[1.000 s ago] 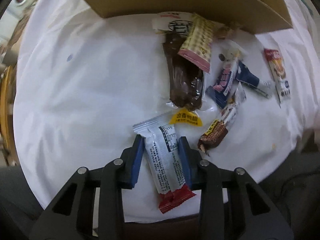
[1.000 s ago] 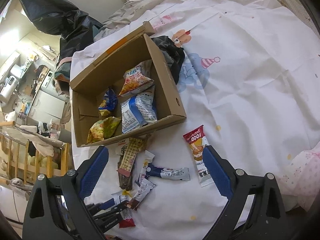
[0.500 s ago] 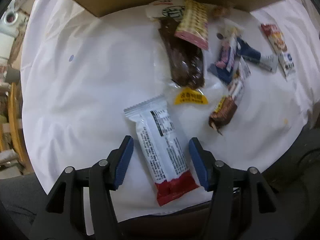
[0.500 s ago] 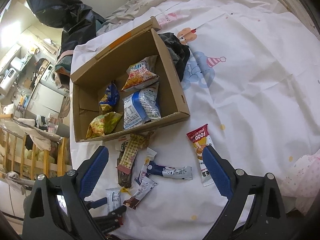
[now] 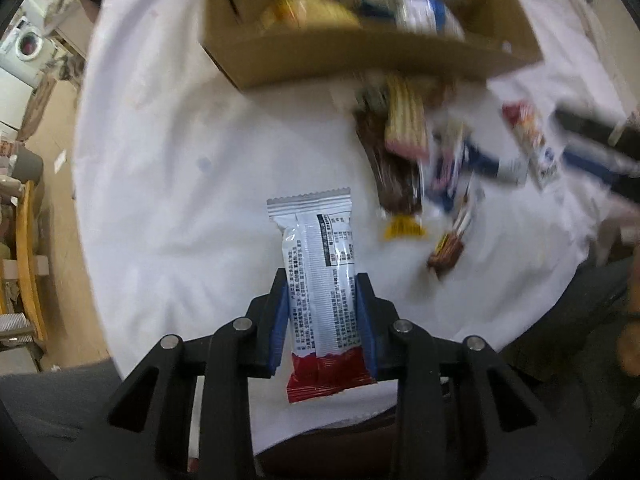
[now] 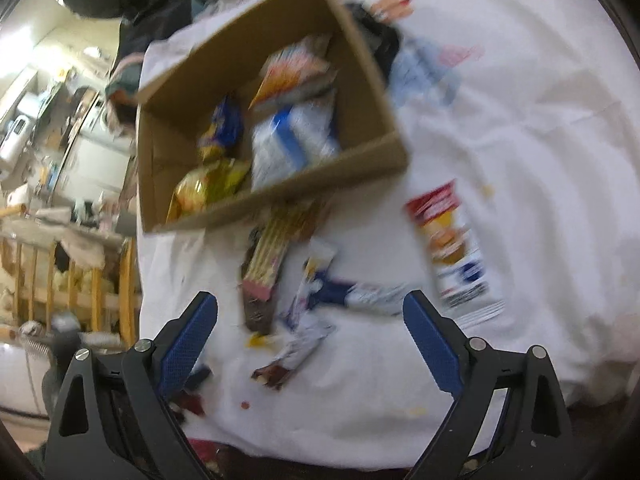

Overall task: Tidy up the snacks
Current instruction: 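Grasp the white-brown bar with the right tool while the left tool holds the white-red bar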

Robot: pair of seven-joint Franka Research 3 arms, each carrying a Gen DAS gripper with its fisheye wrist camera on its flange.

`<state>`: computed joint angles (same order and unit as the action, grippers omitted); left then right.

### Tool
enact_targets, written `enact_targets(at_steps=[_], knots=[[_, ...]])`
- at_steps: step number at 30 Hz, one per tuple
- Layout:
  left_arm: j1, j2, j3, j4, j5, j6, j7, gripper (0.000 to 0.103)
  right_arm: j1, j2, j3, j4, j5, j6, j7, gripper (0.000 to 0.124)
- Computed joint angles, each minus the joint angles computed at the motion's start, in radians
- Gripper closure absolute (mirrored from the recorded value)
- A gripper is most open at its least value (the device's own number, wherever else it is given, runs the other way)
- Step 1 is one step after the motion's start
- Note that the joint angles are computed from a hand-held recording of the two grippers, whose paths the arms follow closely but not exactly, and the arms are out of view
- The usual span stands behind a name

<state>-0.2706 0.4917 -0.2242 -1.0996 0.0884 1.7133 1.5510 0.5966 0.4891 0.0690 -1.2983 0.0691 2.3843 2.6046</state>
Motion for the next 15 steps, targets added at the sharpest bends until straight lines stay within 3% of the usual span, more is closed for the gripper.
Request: enact_targets(at_steps=[5, 8, 15], knots=[[0.011, 0.016, 0.008, 0.064, 0.006, 0.041, 0.015, 0.076, -0.029, 0.07, 0.061, 0.049, 0.134, -0.002, -0.057, 0.059], [0.019, -0.023, 0.01, -0.032, 0.007, 0.136, -0.006, 0.076, -0.025, 0.125, 0.076, 0.102, 0.187, -0.045, -0.069, 0.073], [0.037, -0.025, 0.005, -0.066, -0.005, 0.223, -0.017, 0.076, 0.025, 0.247, 0.035, 0.297, 0.134, -0.216, -0.05, 0.083]])
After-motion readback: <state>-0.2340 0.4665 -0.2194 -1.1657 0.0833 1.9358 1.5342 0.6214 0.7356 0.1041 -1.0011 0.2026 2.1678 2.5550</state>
